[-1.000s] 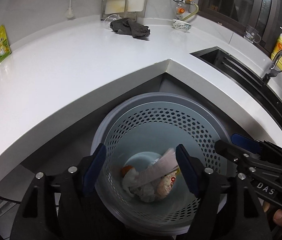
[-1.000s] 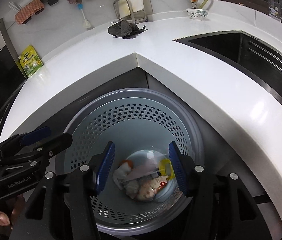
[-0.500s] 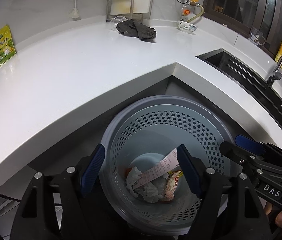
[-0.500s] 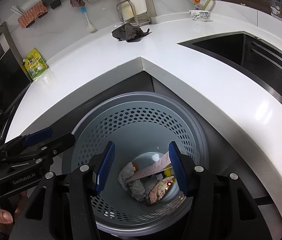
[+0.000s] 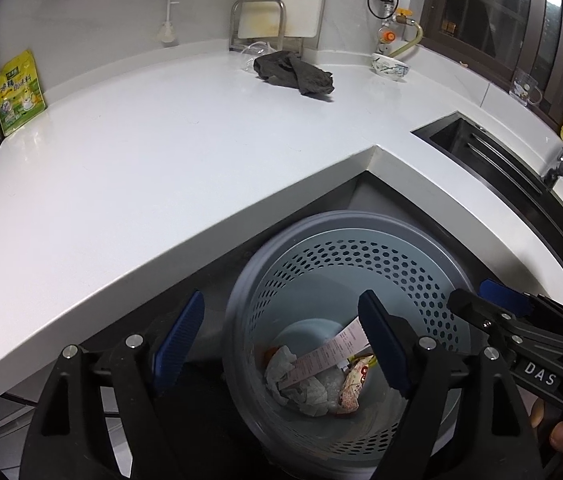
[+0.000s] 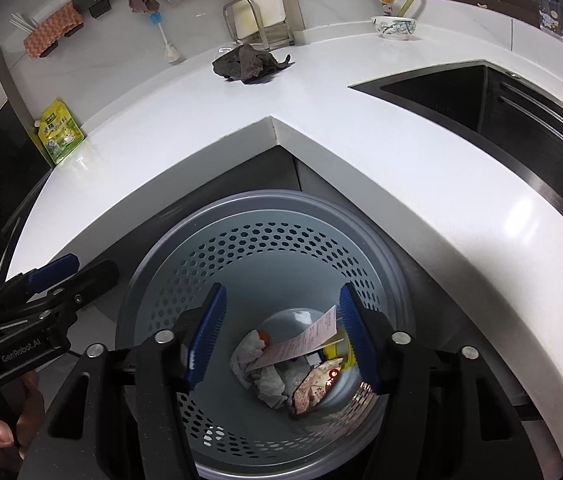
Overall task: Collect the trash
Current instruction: 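Open both tools to drop the receipt and wrapper into the bin, then move both tools from the bin to the dark grey cloth on the counter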
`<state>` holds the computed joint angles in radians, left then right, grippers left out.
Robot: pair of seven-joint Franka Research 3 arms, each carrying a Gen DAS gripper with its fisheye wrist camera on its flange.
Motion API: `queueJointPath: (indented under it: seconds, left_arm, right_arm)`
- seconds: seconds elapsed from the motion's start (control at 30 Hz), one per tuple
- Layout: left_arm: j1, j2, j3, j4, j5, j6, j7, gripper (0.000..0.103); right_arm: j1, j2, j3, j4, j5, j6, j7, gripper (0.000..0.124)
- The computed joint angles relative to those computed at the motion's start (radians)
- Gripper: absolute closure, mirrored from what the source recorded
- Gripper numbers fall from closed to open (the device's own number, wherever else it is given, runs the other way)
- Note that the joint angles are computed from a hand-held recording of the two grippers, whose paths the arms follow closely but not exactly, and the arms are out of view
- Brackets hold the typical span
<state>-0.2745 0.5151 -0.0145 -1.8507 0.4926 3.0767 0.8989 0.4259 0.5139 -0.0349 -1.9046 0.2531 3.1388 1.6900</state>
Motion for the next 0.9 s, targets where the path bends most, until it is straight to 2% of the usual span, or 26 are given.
queueJointPath:
  seconds: [0.1,0.17,0.43,0.63,0.77,0.9]
  left_arm:
    - [0.021,0.0,-0.024,0.009,-0.016,-0.019,0.018,0.024]
    - [-0.008,-0.006,0.011,0.011,0.001,-0.021,-0.004,0.02]
    - [-0.07,-0.02,0.089,0.036,0.087,-0.045,-0.109,0.013]
    - [-0.057,-0.014,0.08,0.085,0.126,-0.094,-0.167,0.01]
    - [-0.016,0.002,0.037,0.134,0.113,-0.125,-0.159,0.01]
    - [0.006,0.023,0.018,0.187,0.097,-0.131,-0.146,0.01]
  right_arm:
    - [0.039,0.001,-0.042,0.0,-0.015,0.006,0.01,0.065]
    - [0.047,0.001,-0.051,0.0,-0.023,0.014,0.009,0.064]
    - [-0.02,0.003,0.02,0.012,-0.003,0.062,-0.06,0.06]
    - [-0.082,0.003,0.081,0.037,0.025,0.084,-0.113,0.057]
    - [-0.108,0.01,0.104,0.071,0.038,0.077,-0.144,0.056]
    - [-0.187,0.027,0.188,0.124,0.057,0.067,-0.19,0.054]
